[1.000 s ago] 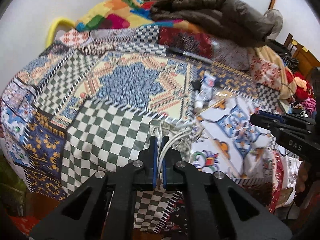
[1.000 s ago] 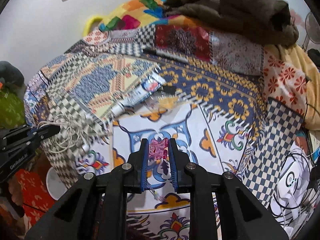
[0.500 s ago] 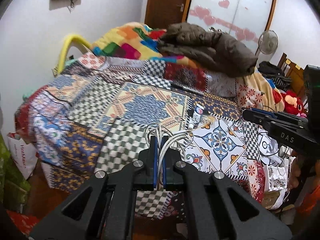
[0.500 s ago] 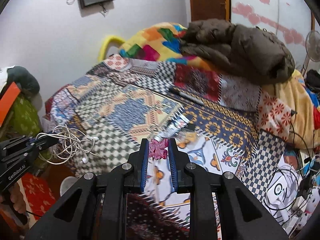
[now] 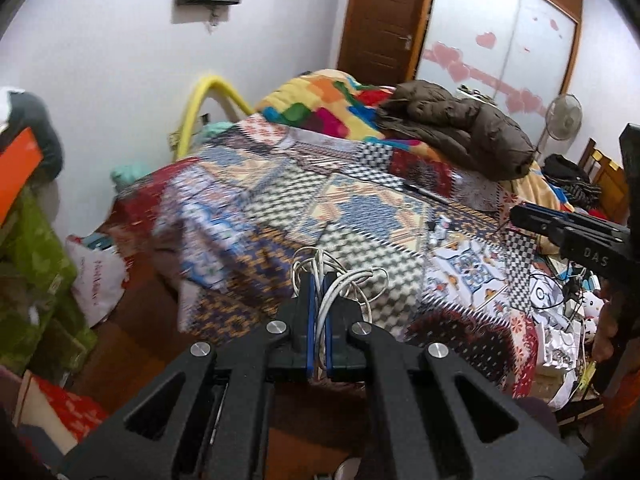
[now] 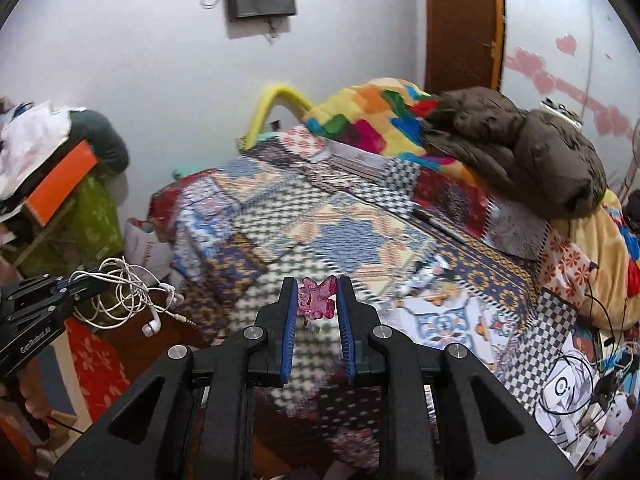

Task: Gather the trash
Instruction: 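Carry the cables and pink clip with both tools over the white bin, then open the left tool to drop the cables while the right tool drops the clip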

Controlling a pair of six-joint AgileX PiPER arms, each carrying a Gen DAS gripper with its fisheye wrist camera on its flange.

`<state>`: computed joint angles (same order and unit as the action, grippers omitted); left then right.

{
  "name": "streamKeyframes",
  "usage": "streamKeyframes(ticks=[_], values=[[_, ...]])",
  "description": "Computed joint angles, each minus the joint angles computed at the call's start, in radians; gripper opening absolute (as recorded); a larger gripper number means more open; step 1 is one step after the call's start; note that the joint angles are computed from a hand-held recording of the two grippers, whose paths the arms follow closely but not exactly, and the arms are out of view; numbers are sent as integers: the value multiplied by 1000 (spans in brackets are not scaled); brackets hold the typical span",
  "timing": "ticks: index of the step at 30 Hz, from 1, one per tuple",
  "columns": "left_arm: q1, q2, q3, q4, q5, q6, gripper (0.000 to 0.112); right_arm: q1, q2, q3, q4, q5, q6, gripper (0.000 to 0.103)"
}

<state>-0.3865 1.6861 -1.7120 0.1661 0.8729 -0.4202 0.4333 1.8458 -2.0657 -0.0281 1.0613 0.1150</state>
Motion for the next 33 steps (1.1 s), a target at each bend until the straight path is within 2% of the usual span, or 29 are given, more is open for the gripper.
streamKeyframes(ticks=[5,11,17,26,33], values=[[57,-182,205,24,-20,-18,2,116,-23,20,-43,-1,51,18],[144,-338,377,12,-17,15,2,249,-11,26,-80,-6,108,18],[287,-445,531,-95,-29,131,2,361,44,-8,-105,3,146,18],[469,-434,725,-257,-84,328,2,453,184,-94,-73,26,153,18],[560,-278,801,-386,-148,452,2,466,347,-254,-15,107,120,18]])
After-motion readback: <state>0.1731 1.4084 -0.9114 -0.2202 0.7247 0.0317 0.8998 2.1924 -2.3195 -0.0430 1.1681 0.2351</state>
